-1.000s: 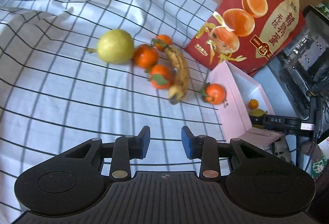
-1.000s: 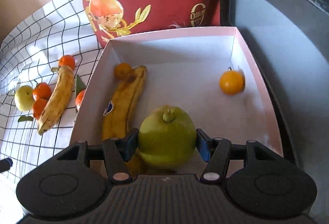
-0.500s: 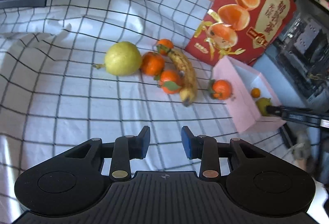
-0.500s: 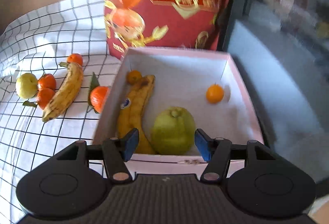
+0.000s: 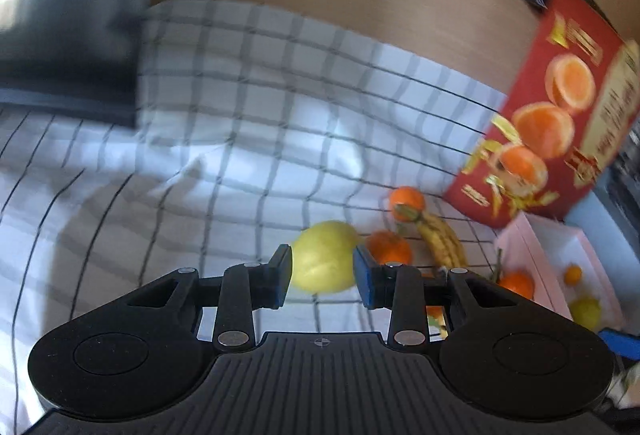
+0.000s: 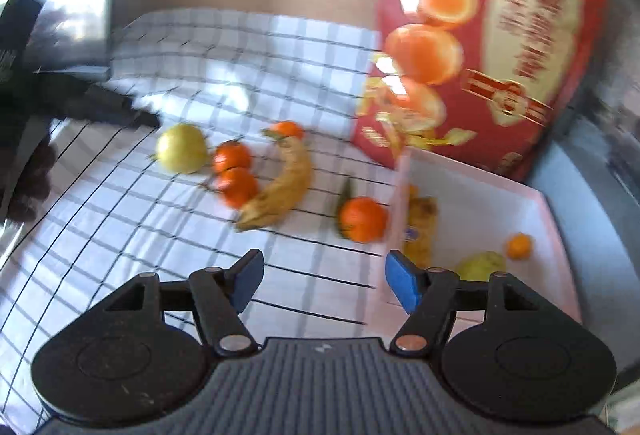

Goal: Organize fruits
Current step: 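Move both grippers back toward the remaining fruit pile, then grasp the yellow pear by its body with the right gripper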

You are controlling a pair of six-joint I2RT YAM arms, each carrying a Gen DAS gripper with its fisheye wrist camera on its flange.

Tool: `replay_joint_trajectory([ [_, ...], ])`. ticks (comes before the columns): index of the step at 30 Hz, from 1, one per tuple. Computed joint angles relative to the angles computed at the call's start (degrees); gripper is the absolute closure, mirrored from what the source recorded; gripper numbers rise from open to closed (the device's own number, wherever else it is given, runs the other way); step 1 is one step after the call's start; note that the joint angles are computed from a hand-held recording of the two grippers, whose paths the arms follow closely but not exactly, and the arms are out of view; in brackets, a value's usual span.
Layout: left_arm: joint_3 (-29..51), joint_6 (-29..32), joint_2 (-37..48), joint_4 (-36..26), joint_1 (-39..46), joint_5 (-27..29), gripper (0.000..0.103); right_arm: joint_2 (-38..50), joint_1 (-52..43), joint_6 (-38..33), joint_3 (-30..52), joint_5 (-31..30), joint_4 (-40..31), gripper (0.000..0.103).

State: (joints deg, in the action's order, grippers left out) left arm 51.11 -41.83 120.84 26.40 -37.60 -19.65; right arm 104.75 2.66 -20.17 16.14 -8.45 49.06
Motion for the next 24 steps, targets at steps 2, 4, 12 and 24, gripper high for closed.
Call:
replay_joint_trajectory([
  [2, -3.60, -5.49, -0.68, 1.67, 0.36, 2.20, 0.066, 1.71, 5.16, -4.60, 1.03, 2.46, 2.35, 0.035],
  [4, -8.65, -9.47, -1.36, 5.10, -0.07, 4.82, 0.066, 4.26, 9.21, -8.70, 3.78, 2.59, 3.28, 0.035],
  [12, -24.36, -17.54, -5.89, 12.02, -8.70, -0.31, 0.066, 20.57, 25.26, -25.89, 26.48, 8.15, -3.44, 0.035],
  [24, -36.24, -30.73, -12.20, 13.68, -12.47, -9.70, 0.066, 31.68, 26.30, -27.20, 49.92, 11.39, -21.61, 0.032],
])
